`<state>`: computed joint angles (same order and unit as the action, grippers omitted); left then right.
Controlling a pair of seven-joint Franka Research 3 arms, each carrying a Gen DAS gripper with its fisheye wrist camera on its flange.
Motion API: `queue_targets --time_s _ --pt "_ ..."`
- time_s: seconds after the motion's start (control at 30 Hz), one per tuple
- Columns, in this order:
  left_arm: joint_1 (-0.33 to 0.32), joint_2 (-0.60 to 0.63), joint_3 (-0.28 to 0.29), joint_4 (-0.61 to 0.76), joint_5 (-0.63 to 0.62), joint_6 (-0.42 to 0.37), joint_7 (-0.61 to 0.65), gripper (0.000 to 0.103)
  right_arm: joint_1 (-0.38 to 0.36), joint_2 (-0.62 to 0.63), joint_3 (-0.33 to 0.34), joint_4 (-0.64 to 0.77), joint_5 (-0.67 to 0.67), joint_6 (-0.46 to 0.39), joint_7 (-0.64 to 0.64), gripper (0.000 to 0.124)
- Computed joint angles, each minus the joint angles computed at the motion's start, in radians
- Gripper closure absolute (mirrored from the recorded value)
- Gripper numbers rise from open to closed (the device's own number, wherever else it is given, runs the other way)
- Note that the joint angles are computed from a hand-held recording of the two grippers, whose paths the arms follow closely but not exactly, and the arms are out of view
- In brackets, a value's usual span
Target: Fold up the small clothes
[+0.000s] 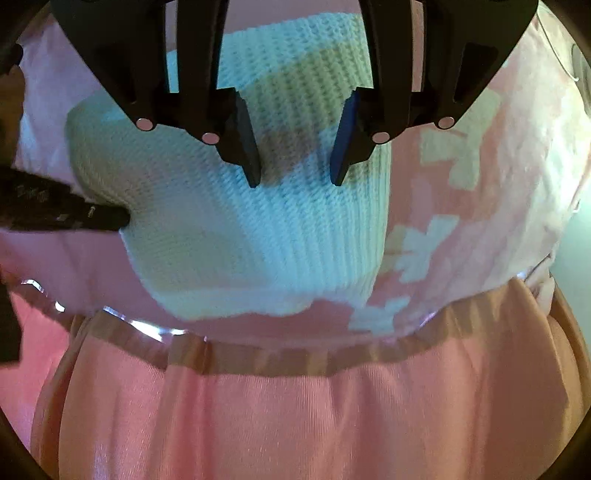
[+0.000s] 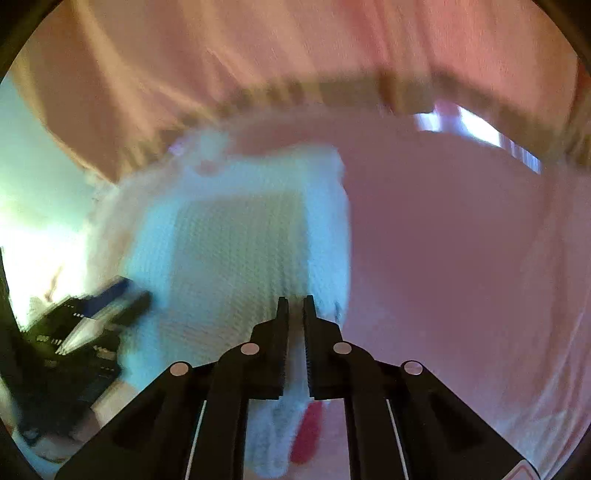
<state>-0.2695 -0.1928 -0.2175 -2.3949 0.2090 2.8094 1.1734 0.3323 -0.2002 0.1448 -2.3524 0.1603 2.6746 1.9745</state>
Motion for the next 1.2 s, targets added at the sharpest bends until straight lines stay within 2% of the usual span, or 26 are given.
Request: queue_targets --time_s 0.07,0.13,0.17,0.2,0.23,0.3,0.37,0.43,0.5,0.53,0.6,0.7,0.77,0.9,0.97,1.2 --pt "-0.032 -0.001 0.027 -0.003 -0.097 0.001 0.043 0.059 0.003 0.0 0.004 -0.004 -0.015 0.029 -0.016 0.117" --pt "-0.012 0.022 0.009 0.008 -0.065 -0.008 0.014 0.059 0.001 0.075 0.006 0.009 -0.027 -0.027 -0.001 0.118" --pt "0.003 0.027 -0.006 0.003 -0.017 0.003 -0.012 0.057 0.001 0.09 0.005 -0.007 -0.033 0.004 0.011 0.119" --pt "0.011 0.025 -0.015 0.001 0.016 0.009 -0.028 0.057 0.002 0.075 0.007 -0.023 -0.048 0.021 0.037 0.119" --pt "0.019 0.011 -0.023 -0.005 0.046 0.012 -0.053 0.057 0.003 0.062 0.004 -0.005 -0.046 -0.017 0.048 0.117" --pt "0.005 -0.029 -0.006 -0.029 0.011 0.033 -0.062 0.058 0.0 -0.001 0.013 -0.019 -0.073 -0.001 0.087 0.117" --pt "-0.008 -0.089 0.01 -0.062 -0.034 0.04 -0.083 0.057 -0.027 -0.118 0.06 -0.071 -0.164 0.039 0.171 0.114" --pt "0.006 -0.165 -0.003 -0.107 -0.024 0.048 -0.137 0.05 -0.056 -0.226 0.109 -0.126 -0.217 0.042 0.233 0.1" --pt "0.031 -0.222 -0.028 -0.136 0.022 0.041 -0.183 0.034 -0.084 -0.297 0.159 -0.165 -0.263 0.029 0.276 0.091" --pt "0.05 -0.253 -0.047 -0.153 0.055 0.042 -0.21 0.029 -0.099 -0.323 0.182 -0.183 -0.282 0.021 0.3 0.081" --pt "0.125 -0.341 -0.119 -0.202 0.15 0.049 -0.316 0.017 -0.103 -0.381 0.221 -0.236 -0.296 -0.018 0.355 0.073" --pt "0.122 -0.424 -0.13 -0.264 0.196 0.067 -0.387 0.01 -0.085 -0.408 0.244 -0.275 -0.304 -0.081 0.395 0.067" --pt "0.1 -0.462 -0.136 -0.301 0.211 0.052 -0.412 0.009 -0.068 -0.422 0.256 -0.3 -0.312 -0.087 0.422 0.062" --pt "0.046 -0.505 -0.146 -0.354 0.228 0.005 -0.44 0.009 -0.073 -0.492 0.328 -0.337 -0.378 -0.115 0.509 0.052" --pt "0.033 -0.526 -0.162 -0.378 0.247 -0.005 -0.458 0.009 -0.069 -0.511 0.351 -0.347 -0.409 -0.132 0.538 0.052" --pt "0.011 -0.561 -0.174 -0.411 0.284 -0.042 -0.523 0.009 -0.021 -0.516 0.334 -0.368 -0.419 -0.15 0.581 0.051"
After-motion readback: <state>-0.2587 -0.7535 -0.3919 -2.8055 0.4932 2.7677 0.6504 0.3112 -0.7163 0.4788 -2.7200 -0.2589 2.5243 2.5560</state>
